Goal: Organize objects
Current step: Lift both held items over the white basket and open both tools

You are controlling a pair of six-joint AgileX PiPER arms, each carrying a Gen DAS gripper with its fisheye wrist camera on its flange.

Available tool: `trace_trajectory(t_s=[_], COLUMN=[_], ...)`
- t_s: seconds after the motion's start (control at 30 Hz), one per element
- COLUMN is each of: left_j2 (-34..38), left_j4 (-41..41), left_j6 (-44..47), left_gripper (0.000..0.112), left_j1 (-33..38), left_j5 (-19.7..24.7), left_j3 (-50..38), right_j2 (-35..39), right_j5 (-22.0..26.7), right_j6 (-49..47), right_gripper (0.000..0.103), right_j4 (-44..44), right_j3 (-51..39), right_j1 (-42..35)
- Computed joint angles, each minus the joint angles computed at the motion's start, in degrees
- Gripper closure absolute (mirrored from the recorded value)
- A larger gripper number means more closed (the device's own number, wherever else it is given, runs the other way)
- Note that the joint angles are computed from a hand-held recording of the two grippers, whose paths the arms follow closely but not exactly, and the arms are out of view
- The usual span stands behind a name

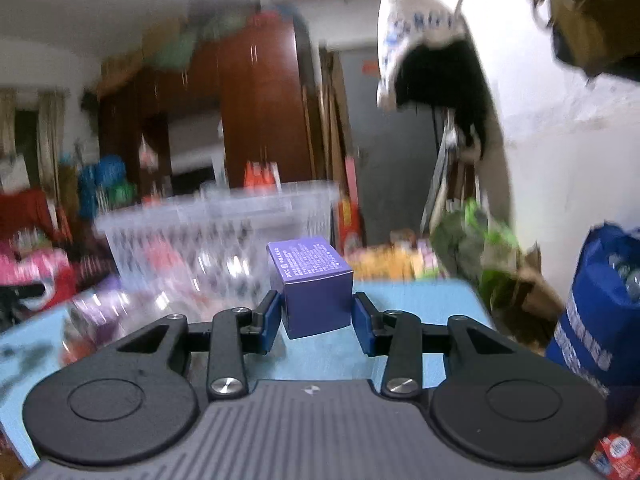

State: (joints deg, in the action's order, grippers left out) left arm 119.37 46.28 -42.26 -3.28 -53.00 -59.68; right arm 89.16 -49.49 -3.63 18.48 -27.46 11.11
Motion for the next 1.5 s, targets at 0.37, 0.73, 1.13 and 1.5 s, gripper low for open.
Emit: trace_trajectory(t_s=[0.37, 0.73, 1.13, 1.5], left_j2=[-3.5, 5.4, -5.1, -5.2], left_j4=[16.8, 35.2, 5.7, -2.4], left_j6=[-23.7, -43.6, -5.9, 6.5], left_gripper=[0.059, 0.029, 0.023, 0.023], left_j1=[-11.0, -16.5, -8.4, -13.5], left_j5=[15.5, 29.5, 11.9, 9.8], left_j3=[-24.1, -40.1, -1.7, 1.8], right_j2=[3.1, 5.4, -1.5, 4.4], right_j5=[27.6, 28.4, 17.0, 22.7], right_j6=[-49.8, -50.1, -13.9, -23.0], right_gripper=[0.060, 0.007, 0.000, 0.025], right_j4=[37.1, 37.9, 6.0, 11.2], right_j3=[-34.7, -35.9, -8.4, -16.4], right_j1=[6.0, 6.3, 8.7, 10.4])
